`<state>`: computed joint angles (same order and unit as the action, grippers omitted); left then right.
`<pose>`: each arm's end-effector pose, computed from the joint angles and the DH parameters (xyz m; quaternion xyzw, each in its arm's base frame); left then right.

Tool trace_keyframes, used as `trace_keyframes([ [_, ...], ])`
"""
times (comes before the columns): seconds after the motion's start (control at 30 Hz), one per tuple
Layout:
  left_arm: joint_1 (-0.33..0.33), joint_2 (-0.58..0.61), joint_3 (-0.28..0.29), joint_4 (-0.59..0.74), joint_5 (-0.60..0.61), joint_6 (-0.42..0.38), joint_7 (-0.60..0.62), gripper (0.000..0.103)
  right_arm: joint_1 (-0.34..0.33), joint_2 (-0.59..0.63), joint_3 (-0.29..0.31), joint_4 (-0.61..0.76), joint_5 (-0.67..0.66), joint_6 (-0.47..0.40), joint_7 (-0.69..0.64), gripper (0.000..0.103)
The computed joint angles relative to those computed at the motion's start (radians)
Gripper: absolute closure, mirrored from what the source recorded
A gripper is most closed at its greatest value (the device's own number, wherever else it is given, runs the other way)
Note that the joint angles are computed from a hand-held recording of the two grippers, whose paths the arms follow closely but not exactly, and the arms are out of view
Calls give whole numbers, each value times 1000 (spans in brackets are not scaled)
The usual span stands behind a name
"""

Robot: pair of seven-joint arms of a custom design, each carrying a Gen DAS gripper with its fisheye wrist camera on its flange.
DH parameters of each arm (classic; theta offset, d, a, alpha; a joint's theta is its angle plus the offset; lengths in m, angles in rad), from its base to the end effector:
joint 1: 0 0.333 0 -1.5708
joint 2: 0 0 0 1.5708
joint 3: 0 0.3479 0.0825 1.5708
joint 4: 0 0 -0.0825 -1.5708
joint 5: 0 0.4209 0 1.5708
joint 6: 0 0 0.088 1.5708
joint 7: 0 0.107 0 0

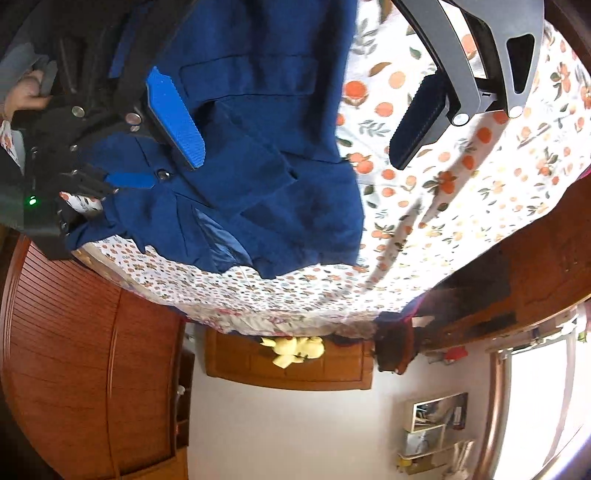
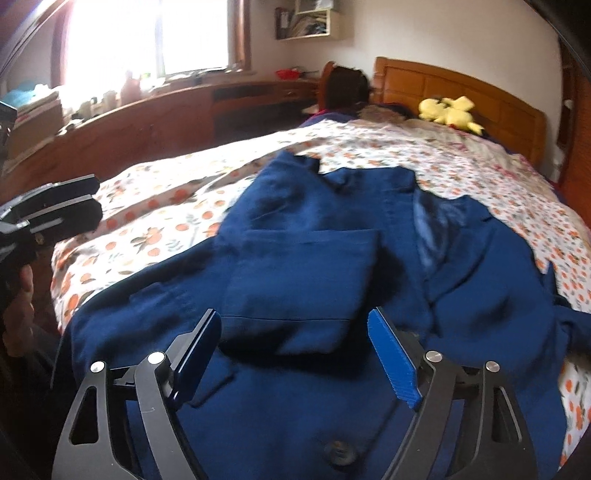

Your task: Fold large clothes

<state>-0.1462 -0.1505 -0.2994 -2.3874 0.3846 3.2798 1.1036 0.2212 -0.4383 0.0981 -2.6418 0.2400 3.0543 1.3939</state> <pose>0.4726 -0.2746 0.5049 -0.4777 0.7289 -0.4269 0.2414 0.4348 0.1268 0.4943 -0.7265 0.5493 -0.2407 0.3355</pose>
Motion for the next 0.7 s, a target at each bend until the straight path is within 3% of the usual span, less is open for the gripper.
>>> trace_keyframes([
  [0.07, -3, -14, 12, -14, -3, 3, -4, 3, 18, 23, -9, 18, 3, -13, -12, 29],
  [0.17, 61, -32, -38, -27, -9, 13, -14, 3, 47, 58, -27, 47, 11, -31, -40, 30],
  [0.23, 55, -40, -24, -36, -13, 22, -16, 3, 74, 73, -51, 63, 33, -37, -67, 30],
  [0.53, 83, -59, -42, -52, -29, 22, -10, 3, 109, 159, -69, 121, 94, -100, -161, 37],
  [0.7, 89, -60, -46, -54, -30, 20, -13, 3, 87, 179, -55, 135, 109, -135, -156, 40],
])
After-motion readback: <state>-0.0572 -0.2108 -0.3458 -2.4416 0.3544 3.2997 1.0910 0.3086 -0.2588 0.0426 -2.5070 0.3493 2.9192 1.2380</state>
